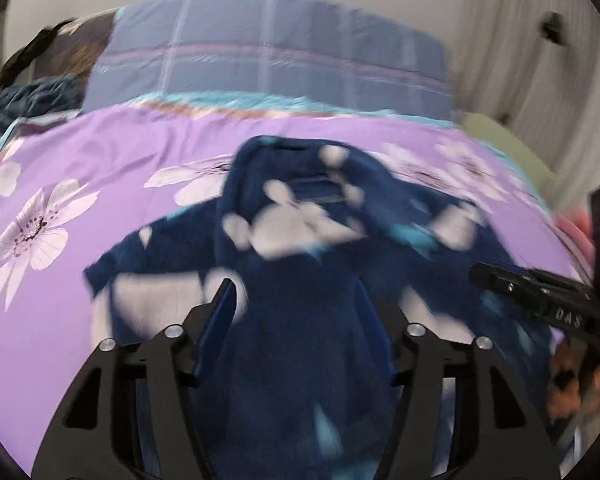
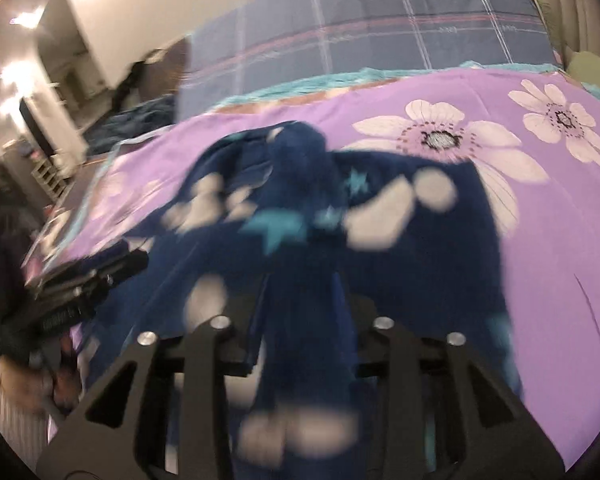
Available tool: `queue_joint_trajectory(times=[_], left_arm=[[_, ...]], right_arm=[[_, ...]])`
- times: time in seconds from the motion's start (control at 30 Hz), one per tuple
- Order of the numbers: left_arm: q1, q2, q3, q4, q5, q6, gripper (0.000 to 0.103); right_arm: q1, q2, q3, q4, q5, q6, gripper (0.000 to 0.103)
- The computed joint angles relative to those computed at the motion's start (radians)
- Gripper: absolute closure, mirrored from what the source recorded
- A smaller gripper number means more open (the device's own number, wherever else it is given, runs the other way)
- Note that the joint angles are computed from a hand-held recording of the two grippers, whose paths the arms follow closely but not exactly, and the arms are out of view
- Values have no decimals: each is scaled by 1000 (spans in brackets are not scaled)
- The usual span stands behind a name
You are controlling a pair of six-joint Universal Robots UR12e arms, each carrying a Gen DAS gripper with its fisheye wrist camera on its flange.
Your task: Fold small clothes
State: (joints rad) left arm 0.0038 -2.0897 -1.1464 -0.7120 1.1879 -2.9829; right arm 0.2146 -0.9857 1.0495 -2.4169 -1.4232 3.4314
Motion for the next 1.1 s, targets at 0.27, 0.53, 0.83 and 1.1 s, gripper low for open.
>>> queue_joint_trajectory(times=[0.27,0.53,0.83,1.1], left_arm=[[30,230,-335,95,49,120,34],[59,358,-507,165,102,136,29],[90,447,-630,205,87,109,25],[139,512,-703,223,67,77,24]], right_arm=[[7,-234,367,-82,252,29,71],[27,-329,512,-46,566,18,71],[84,-350,551,6,568,-3,97],[70,-436,626,-94,443,45,97]])
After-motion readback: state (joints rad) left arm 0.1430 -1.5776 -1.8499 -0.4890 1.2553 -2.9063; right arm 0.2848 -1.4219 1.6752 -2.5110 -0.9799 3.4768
